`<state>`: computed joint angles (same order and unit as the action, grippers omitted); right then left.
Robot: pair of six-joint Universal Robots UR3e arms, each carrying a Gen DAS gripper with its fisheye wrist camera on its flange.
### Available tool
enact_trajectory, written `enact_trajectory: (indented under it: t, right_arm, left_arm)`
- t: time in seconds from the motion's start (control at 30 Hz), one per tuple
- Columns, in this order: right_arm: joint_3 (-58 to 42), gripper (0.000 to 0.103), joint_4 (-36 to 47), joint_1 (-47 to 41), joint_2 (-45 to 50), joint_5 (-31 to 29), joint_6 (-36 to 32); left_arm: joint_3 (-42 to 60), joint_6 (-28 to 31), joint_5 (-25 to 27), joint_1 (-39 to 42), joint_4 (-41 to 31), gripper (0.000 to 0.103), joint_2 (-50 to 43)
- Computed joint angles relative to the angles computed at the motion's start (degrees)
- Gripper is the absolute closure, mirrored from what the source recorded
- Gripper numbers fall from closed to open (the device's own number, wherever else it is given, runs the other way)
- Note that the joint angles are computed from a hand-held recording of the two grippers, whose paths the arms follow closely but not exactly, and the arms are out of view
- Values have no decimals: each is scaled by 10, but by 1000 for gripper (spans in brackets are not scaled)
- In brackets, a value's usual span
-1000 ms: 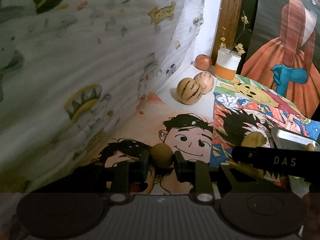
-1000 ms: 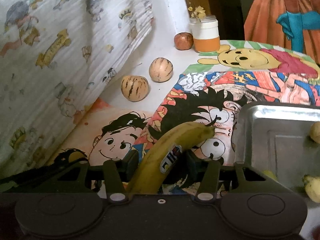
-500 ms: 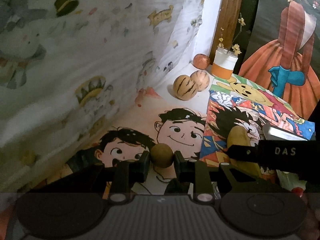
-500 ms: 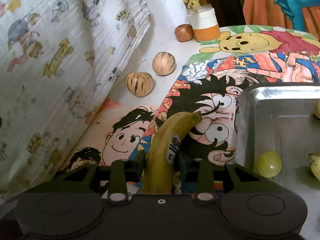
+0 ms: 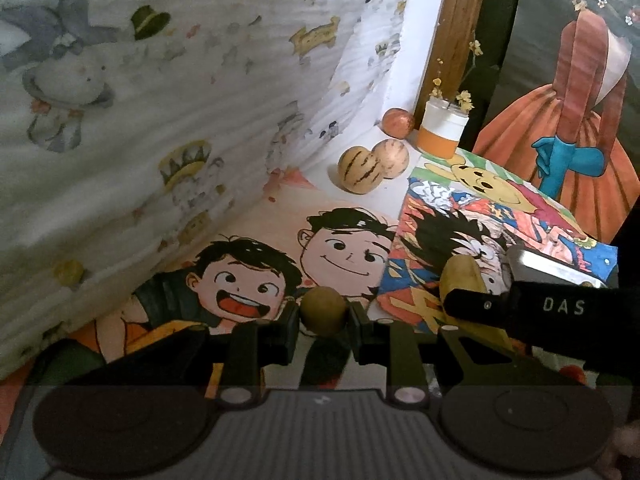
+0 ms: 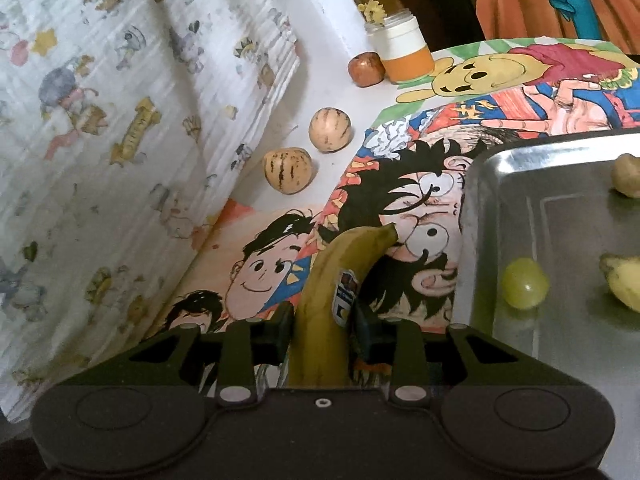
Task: Organize fruits
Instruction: 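Lift the banana with the right tool while the left tool carries the brown fruit toward the tray, then lower the brown fruit onto the tray and open the left tool while the right tool carries the banana over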
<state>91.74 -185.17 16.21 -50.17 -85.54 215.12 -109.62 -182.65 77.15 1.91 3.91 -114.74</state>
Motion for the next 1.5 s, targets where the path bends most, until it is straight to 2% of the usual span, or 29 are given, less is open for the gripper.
enact_trajectory:
  t: [0.43, 0.93, 1.5]
  right_arm:
    - [182, 68, -104, -17, -128, -14, -3]
    - [409, 68, -203, -93, -280, -52, -18]
    - [585, 68, -282, -198, -362, 2, -49]
  left_arm:
    - [-38, -14, 7, -31, 6, 74, 45]
    - [-15, -17, 3, -118, -11, 74, 48]
    - [24, -8, 18, -223, -34, 74, 19]
